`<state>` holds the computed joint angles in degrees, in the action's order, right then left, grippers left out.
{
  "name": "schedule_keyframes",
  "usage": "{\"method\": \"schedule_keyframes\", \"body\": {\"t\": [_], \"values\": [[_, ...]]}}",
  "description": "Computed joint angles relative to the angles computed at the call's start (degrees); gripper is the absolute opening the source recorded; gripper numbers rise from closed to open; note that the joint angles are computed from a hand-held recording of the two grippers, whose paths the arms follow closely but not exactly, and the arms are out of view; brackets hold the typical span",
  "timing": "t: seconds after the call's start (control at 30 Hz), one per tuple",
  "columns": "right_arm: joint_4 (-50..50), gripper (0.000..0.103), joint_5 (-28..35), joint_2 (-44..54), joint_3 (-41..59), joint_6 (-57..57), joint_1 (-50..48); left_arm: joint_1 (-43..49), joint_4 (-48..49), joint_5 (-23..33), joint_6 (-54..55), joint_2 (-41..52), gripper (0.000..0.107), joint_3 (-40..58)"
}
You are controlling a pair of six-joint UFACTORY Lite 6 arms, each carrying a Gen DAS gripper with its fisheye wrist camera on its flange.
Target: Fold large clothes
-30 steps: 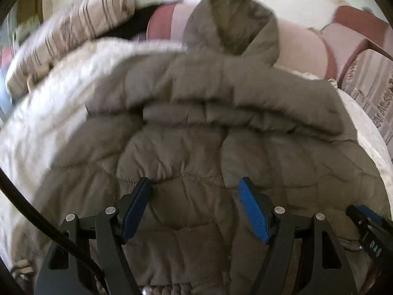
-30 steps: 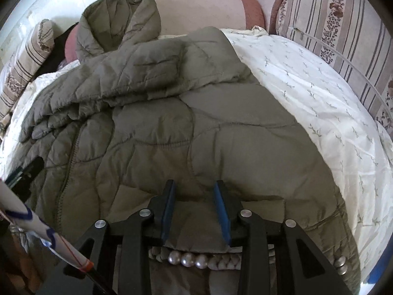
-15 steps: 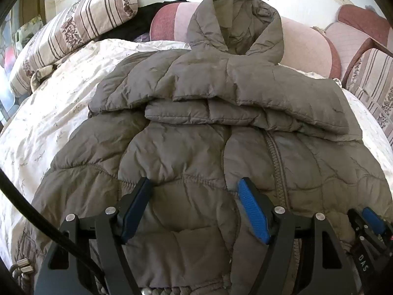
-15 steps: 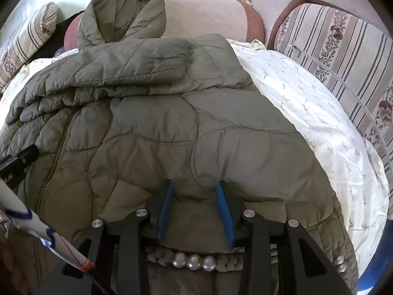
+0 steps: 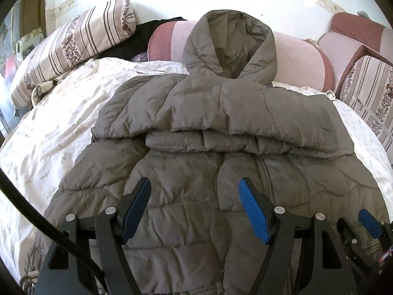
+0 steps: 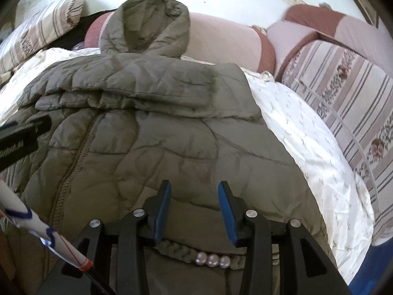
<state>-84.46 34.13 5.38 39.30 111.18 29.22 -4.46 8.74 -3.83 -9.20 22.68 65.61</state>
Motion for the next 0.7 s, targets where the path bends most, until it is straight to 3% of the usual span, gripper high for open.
{"method": "schedule_keyframes", "body": {"t": [0.1, 0.27, 0.4, 0.7], "values": [[0.13, 0.043, 0.16, 1.24, 0.76, -0.84, 0.22, -0.31, 0.92, 0.49, -0.43, 0.97, 0.073, 0.89], [0.30, 0.044, 0.57, 2.19, 1.25, -1.34, 0.41, -0.94, -6.09, 0.47, 7.11, 1.93, 0.073, 1.55], [0.96, 0.045, 1.33, 3.21, 1.88, -1.91, 0.89, -1.08, -4.14, 0.59, 5.33, 1.98, 0.073, 1.91], [2.55, 0.045, 4.48, 5.77, 3.74, -3.70, 2.81, -1.14, -18.19, 0.37, 19.10, -1.20, 0.073, 0.32]]}}
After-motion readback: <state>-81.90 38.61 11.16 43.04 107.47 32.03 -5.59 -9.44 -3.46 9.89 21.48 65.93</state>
